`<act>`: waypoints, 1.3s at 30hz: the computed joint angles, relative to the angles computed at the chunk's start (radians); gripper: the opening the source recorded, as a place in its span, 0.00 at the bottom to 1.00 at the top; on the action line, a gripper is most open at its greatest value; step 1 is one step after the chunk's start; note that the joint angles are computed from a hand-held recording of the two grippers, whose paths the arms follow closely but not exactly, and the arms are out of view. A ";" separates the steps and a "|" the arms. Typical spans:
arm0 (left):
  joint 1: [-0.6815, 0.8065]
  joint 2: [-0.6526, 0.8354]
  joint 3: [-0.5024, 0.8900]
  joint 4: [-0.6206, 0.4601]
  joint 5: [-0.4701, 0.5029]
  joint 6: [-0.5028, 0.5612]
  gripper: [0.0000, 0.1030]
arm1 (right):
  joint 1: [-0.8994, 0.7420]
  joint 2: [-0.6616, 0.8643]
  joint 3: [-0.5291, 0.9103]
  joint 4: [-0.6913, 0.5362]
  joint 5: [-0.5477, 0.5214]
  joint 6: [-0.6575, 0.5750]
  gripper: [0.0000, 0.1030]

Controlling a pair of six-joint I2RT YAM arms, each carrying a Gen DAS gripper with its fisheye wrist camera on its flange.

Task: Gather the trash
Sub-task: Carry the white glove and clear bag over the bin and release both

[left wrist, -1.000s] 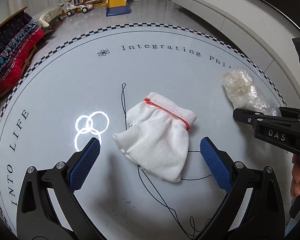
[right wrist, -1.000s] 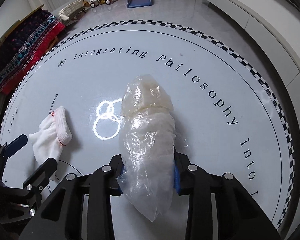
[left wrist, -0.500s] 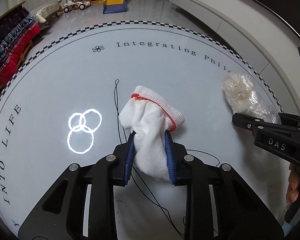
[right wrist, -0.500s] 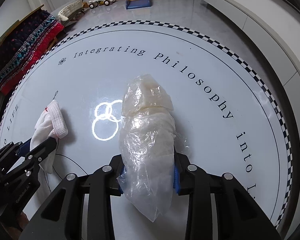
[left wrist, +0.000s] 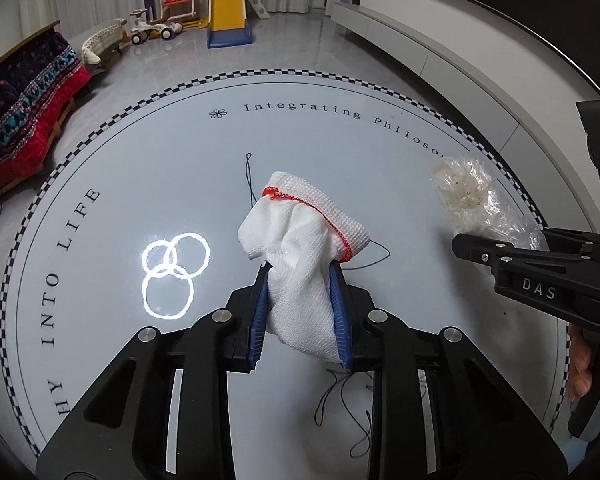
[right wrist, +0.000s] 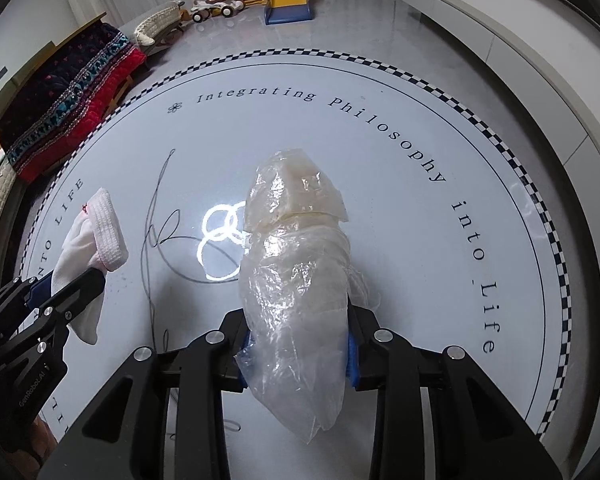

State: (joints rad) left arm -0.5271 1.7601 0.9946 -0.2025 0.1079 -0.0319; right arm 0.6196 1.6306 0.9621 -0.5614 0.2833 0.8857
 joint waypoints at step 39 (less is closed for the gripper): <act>1.319 -0.810 -0.524 -0.511 0.544 0.898 0.29 | 0.738 0.590 0.890 -0.306 0.108 0.242 0.35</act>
State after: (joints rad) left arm 0.7922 0.9504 0.4703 -0.7133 0.6522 0.8665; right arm 1.3574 2.2209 1.8518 -0.8670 0.3917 1.1275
